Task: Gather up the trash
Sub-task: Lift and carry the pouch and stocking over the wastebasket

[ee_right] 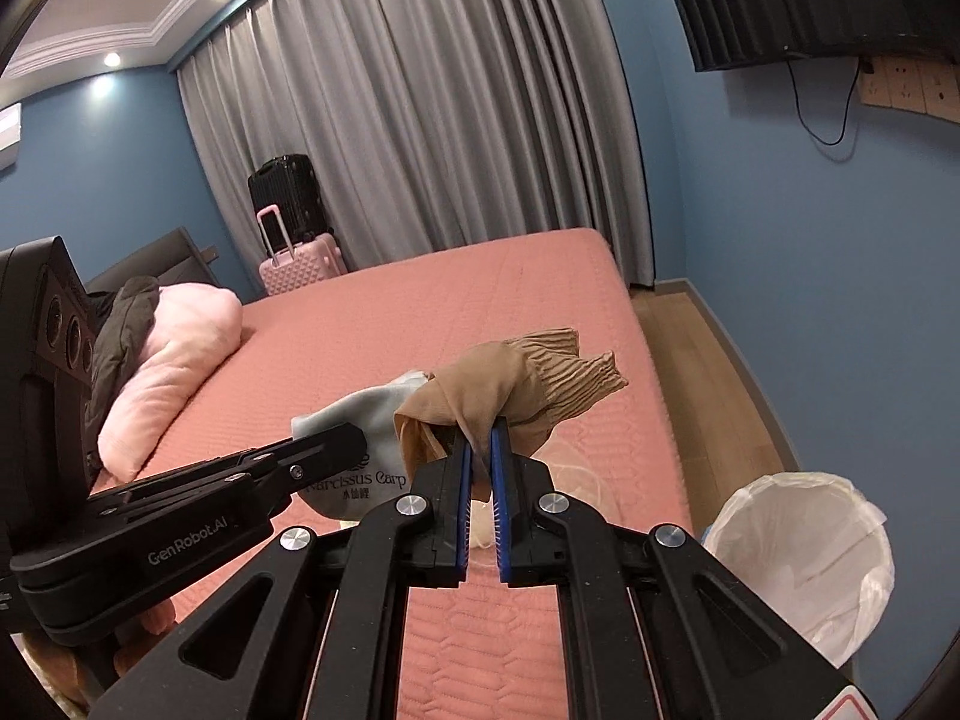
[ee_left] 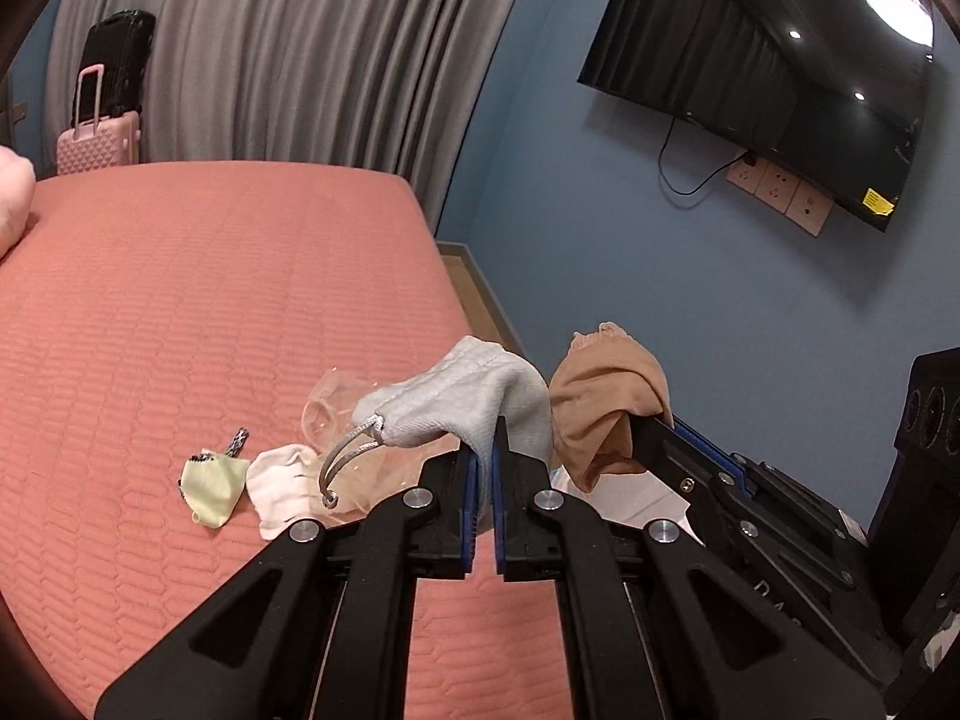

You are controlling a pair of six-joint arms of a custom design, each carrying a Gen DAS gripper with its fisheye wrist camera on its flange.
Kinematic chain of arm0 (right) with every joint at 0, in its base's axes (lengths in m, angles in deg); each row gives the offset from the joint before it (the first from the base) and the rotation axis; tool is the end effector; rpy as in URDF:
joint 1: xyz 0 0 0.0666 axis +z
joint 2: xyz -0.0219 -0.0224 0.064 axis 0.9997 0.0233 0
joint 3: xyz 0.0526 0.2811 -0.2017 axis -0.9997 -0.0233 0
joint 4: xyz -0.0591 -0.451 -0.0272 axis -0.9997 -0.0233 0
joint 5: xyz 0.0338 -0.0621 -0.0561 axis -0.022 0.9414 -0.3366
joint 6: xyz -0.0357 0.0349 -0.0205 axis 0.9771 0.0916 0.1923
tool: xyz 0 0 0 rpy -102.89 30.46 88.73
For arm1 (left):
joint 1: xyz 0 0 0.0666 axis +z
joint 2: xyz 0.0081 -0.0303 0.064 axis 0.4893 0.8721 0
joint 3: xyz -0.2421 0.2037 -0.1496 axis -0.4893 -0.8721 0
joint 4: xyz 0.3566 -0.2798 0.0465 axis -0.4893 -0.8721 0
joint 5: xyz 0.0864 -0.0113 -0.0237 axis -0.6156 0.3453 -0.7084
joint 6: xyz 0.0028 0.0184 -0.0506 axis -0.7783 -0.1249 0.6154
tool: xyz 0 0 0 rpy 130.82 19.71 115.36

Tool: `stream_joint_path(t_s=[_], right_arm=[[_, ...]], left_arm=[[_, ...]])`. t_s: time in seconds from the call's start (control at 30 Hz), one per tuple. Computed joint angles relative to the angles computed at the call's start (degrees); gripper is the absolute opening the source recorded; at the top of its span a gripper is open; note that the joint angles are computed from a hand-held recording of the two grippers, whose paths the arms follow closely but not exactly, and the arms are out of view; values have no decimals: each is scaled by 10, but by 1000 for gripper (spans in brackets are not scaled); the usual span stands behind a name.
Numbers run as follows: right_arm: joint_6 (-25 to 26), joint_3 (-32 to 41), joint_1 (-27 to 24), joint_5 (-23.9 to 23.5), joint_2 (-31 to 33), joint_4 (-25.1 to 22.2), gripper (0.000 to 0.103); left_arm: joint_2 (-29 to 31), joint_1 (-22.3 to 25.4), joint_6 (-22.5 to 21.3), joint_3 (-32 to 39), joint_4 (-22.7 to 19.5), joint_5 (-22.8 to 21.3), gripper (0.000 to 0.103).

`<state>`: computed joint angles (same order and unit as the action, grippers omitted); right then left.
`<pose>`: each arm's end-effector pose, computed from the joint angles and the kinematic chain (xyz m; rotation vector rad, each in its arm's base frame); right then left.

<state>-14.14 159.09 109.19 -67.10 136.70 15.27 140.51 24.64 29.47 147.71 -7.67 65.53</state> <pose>0.5690 0.2051 0.5564 0.2005 2.1310 0.2621 0.6732 -0.0763 0.4727 0.5718 2.2009 -0.6997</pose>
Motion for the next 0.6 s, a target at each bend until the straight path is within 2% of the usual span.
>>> stream_joint_path(t_s=[0.6], right_arm=[[-10, -108, -57, 66, -142, 15, 6]], left_arm=[[-37, -67, -40, -14, 10, 40, 4]])
